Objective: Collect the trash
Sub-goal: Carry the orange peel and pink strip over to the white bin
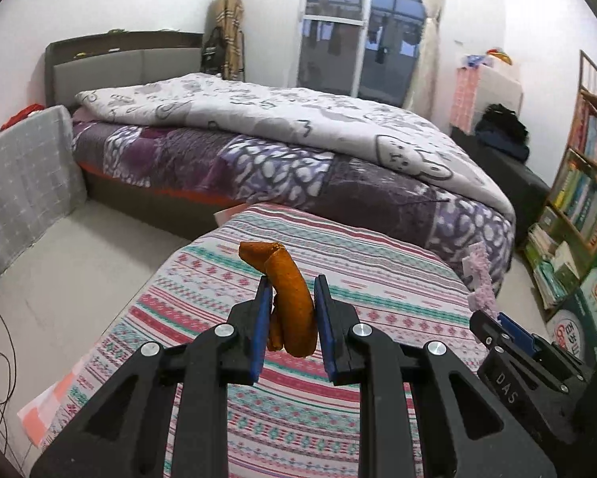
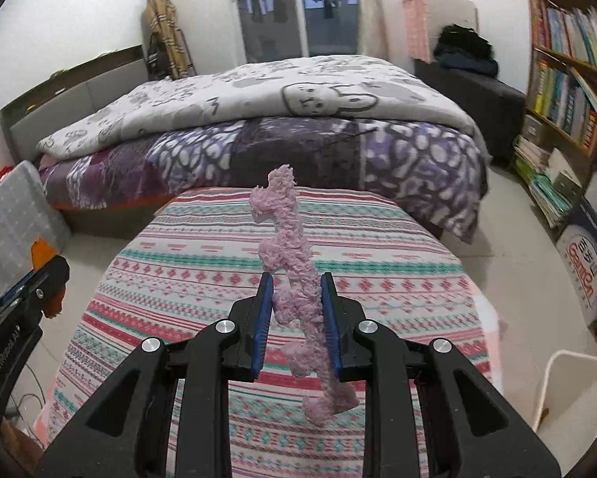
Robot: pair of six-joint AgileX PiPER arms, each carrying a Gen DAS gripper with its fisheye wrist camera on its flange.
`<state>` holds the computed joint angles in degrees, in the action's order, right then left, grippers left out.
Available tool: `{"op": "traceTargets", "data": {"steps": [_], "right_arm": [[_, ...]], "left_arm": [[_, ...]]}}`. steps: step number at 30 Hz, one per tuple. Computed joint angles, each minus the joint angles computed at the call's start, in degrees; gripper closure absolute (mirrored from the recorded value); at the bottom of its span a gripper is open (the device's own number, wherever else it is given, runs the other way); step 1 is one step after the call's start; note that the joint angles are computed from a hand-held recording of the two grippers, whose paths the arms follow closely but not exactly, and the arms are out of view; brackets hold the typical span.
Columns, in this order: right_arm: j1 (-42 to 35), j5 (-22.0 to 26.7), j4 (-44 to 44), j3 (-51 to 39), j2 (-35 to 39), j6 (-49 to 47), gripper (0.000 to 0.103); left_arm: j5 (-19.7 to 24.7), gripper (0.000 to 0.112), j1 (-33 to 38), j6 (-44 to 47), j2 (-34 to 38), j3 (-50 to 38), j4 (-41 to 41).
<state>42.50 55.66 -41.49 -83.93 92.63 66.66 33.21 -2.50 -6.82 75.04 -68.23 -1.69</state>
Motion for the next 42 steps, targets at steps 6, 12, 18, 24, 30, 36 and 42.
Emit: {"op": "traceTargets", "data": {"steps": [6, 12, 18, 24, 30, 36, 42], "right_arm": [[-0.75, 0.72, -2.38, 8.41, -7.47, 3.39, 0.080], [-1.73, 2.08, -3.44, 14.47, -14.19, 4.60, 0.080], [-4.49, 1.93, -2.92, 20.06, -20.63, 5.26, 0.080], [-8.35, 1.99, -1.83, 24.23, -26.68, 4.01, 0.080], [-12.32, 2.05, 0.11, 27.00, -31.30, 1.72, 0.080], [-16.71, 2.78, 2.36, 29.32, -36.31, -1.41, 0.080], [-27.55, 1.53, 8.67, 30.74, -41.06, -9.49, 0.080]], "left_arm": [[-0.28, 0.090, -7.66, -8.10, -1.54, 1.17, 8.80], [0.07, 0.090, -14.47, -13.59, -2.14, 2.14, 13.57], [0.21, 0.090, -21.45, -20.86, -1.85, 2.77, 20.06], [1.27, 0.090, -27.95, -27.34, -1.01, 2.53, 25.84], [2.40, 0.090, -34.06, -32.41, -0.29, 2.39, 30.69], [3.31, 0.090, -40.22, -36.81, 0.82, 1.86, 35.98], [4.15, 0.090, -45.58, -38.67, 1.94, 1.20, 38.23]]}}
